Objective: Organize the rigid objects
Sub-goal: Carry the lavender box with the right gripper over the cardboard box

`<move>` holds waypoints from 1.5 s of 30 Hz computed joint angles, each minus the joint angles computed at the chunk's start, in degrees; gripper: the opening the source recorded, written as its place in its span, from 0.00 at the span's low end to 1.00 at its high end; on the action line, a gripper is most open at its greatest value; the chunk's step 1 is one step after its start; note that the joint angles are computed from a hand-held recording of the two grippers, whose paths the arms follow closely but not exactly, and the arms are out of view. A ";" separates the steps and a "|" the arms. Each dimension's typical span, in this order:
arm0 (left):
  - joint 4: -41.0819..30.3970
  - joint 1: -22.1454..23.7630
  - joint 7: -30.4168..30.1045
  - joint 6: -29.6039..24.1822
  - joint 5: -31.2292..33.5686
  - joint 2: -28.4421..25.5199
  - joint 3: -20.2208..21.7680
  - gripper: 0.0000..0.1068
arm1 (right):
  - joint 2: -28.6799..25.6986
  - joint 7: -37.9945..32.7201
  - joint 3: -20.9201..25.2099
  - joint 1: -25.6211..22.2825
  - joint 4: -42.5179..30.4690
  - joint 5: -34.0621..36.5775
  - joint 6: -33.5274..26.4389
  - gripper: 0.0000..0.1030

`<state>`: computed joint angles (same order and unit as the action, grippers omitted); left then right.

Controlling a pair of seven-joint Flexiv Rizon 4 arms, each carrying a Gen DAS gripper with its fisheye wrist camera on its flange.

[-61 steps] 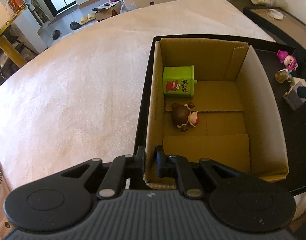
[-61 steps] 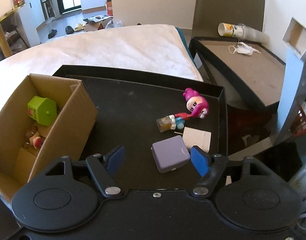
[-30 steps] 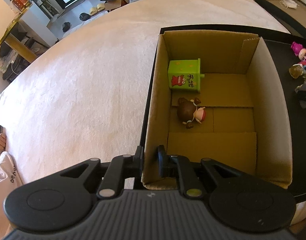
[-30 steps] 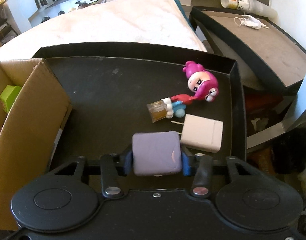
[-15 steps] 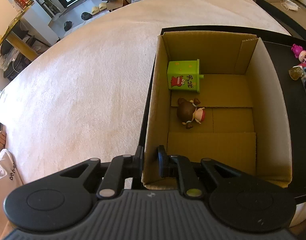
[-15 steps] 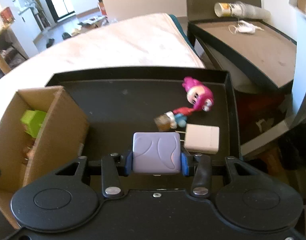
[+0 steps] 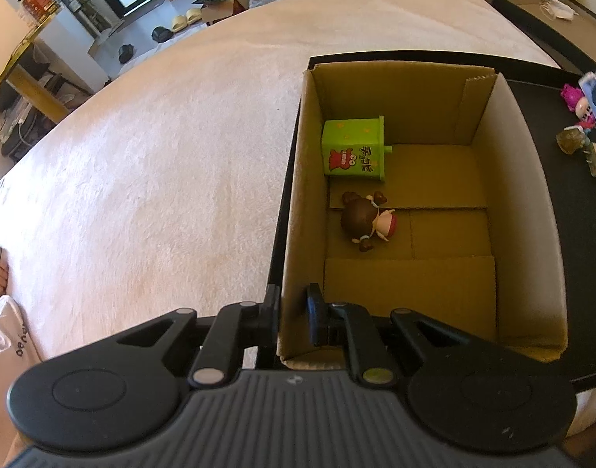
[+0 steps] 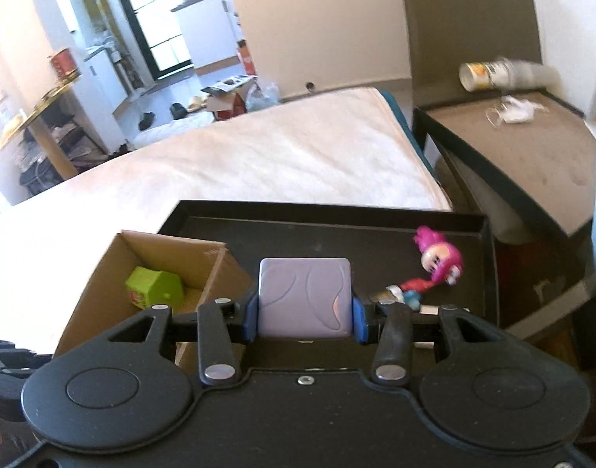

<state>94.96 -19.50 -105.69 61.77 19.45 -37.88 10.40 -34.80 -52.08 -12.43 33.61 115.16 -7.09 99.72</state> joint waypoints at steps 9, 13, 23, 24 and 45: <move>1.48 2.41 3.30 1.44 -2.95 0.59 -1.97 0.10 | 0.59 0.03 2.07 -1.10 -1.95 -1.02 -0.39 0.42; 2.40 3.15 4.74 2.69 -4.40 0.74 -2.45 0.10 | 0.39 0.03 0.77 0.42 -2.74 -1.09 0.15 0.42; 3.92 4.24 7.42 4.02 -8.19 1.14 -3.25 0.09 | -1.60 -0.17 -4.66 6.90 -4.56 -3.08 -2.22 0.42; 4.03 4.53 7.74 3.96 -8.78 1.18 -3.52 0.09 | -1.79 -0.07 -5.39 7.67 -4.68 -3.35 -2.36 0.42; 4.97 4.99 9.93 4.54 -11.22 1.49 -3.79 0.08 | -6.10 -3.81 -6.25 10.90 -8.05 -5.86 -1.43 0.42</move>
<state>99.93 -14.52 -95.75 66.31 8.23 -36.39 6.61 -40.89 -55.89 -18.68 44.51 107.10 -12.95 98.29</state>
